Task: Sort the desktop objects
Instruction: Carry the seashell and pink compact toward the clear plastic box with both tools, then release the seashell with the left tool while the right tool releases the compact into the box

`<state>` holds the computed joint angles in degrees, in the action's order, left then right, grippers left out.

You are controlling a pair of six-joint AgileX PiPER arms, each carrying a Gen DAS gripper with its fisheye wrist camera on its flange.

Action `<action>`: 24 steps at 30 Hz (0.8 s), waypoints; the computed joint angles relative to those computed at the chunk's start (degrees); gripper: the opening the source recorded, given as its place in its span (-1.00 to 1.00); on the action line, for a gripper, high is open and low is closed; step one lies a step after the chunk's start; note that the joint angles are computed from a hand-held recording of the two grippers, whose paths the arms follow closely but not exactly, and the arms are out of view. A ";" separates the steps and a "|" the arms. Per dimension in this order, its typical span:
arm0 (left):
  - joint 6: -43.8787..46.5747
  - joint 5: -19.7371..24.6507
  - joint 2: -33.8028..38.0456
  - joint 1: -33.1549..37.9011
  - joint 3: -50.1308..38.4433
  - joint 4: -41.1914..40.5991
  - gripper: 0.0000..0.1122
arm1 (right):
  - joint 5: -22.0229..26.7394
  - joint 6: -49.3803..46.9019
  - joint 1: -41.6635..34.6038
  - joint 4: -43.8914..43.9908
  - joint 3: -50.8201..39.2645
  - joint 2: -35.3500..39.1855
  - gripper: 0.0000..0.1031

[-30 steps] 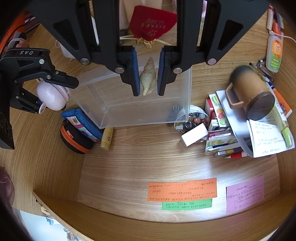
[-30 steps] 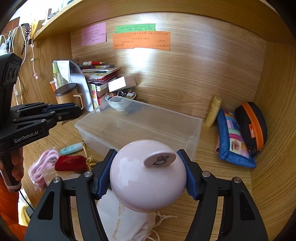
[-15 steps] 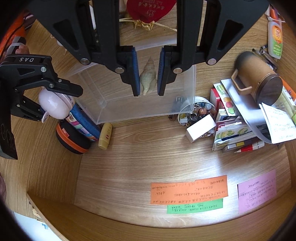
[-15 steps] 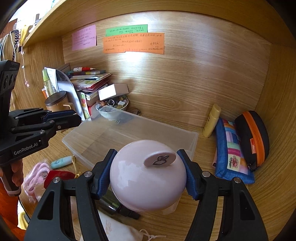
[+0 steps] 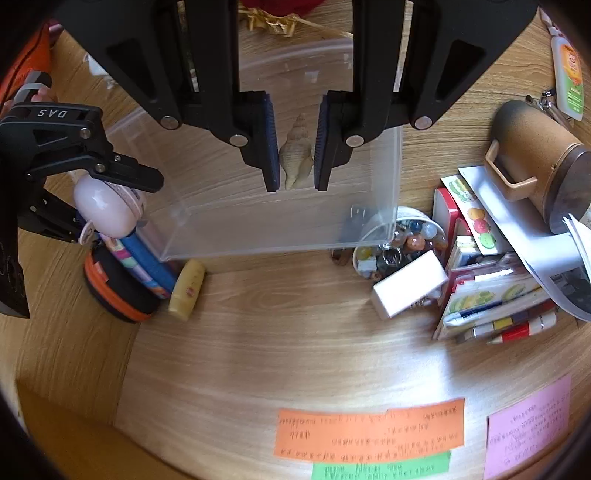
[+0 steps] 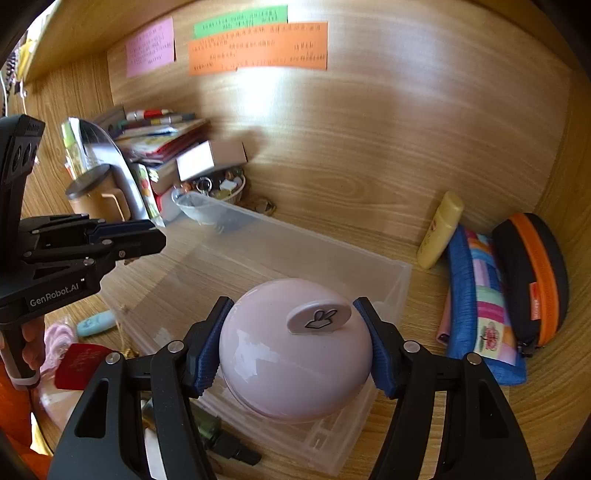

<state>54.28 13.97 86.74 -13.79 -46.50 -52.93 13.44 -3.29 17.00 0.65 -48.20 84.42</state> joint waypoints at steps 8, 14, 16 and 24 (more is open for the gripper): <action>-5.84 2.41 3.12 1.15 -2.47 5.58 -0.69 | 2.82 -5.32 0.18 4.25 -4.52 6.16 0.21; -8.36 1.69 4.56 1.17 -2.70 7.97 -0.68 | 4.97 -2.82 1.05 1.42 -7.58 10.08 0.21; -7.83 1.72 4.62 1.24 -2.69 7.59 -0.63 | 5.25 -0.56 1.59 -0.95 -7.93 10.95 0.21; -5.39 -0.07 4.03 0.73 -1.78 5.96 -0.19 | 7.32 2.99 2.26 -4.08 -9.61 12.57 0.21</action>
<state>48.88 13.90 90.77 -13.05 -48.28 -46.98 20.76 -0.30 19.26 -3.43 -57.81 96.99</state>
